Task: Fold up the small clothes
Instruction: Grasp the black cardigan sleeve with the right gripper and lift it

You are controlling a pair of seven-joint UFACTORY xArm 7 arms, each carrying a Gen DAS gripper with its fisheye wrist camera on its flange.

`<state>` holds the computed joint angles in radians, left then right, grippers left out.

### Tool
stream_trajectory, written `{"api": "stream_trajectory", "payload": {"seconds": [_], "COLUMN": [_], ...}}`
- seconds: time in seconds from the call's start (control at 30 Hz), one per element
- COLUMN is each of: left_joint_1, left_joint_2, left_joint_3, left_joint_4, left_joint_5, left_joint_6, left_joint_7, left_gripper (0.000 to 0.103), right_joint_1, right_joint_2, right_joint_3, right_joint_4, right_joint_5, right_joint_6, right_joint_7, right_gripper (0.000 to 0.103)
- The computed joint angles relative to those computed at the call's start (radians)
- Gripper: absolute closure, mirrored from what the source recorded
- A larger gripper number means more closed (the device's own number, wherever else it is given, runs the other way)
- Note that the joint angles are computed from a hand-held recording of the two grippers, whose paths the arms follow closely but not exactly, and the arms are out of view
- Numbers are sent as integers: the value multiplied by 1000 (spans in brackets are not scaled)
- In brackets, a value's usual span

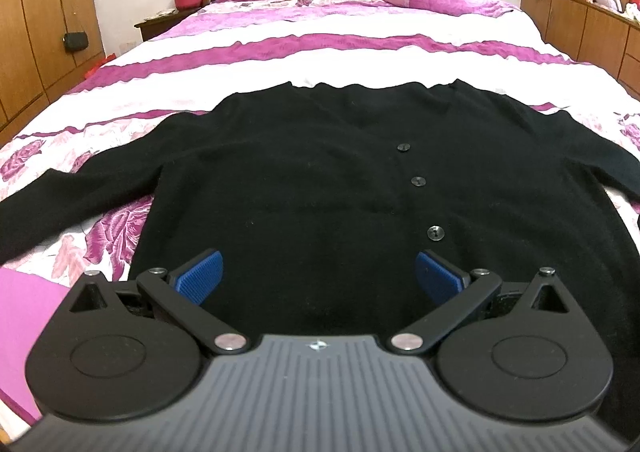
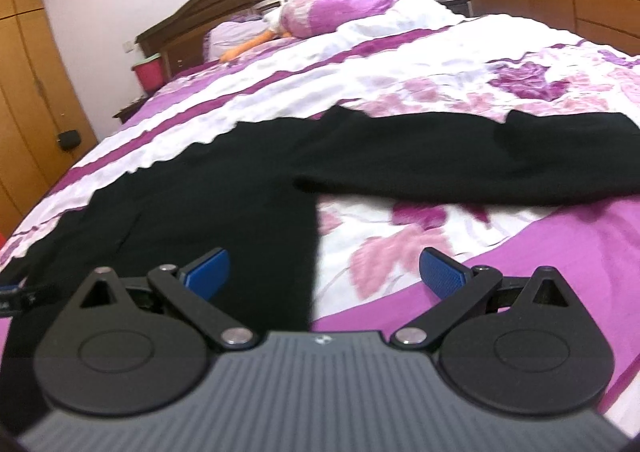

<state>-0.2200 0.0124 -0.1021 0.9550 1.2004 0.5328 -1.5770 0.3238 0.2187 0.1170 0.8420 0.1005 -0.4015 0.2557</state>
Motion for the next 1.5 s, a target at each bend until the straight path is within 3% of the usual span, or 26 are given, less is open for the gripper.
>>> {"api": "stream_trajectory", "payload": {"seconds": [0.17,0.33,0.5,0.77,0.83,0.93,1.1,1.37,1.5], "left_joint_1": [2,4,6,-1,-8,-18,-29,-33,-30], "left_joint_2": [11,18,43,94,103,118,134,143,141], "left_joint_3": [5,11,22,46,56,67,74,80,81], "left_joint_4": [10,14,30,47,49,52,60,62,59], "left_joint_5": [-17,7,-47,-139,-116,-55,-8,33,40], "left_joint_6": [-8,-19,-20,-29,-36,-50,-47,-53,-59], "left_joint_7": [9,2,52,122,101,60,31,1,0], "left_gripper": [0,0,0,0,0,0,0,0,0], "right_joint_1": [16,129,88,185,152,19,117,55,-47], "right_joint_2": [15,49,91,163,183,228,265,301,290], "right_joint_3": [-42,-145,-133,-254,-232,-119,-188,-128,-54], "right_joint_4": [23,76,126,210,217,206,232,247,215], "right_joint_5": [56,302,329,481,466,326,420,384,274], "right_joint_6": [23,39,31,34,20,-69,-104,-183,-247], "right_joint_7": [-33,-101,-19,-85,-68,27,-82,-44,98], "right_gripper": [0,0,0,0,0,0,0,0,0]}}
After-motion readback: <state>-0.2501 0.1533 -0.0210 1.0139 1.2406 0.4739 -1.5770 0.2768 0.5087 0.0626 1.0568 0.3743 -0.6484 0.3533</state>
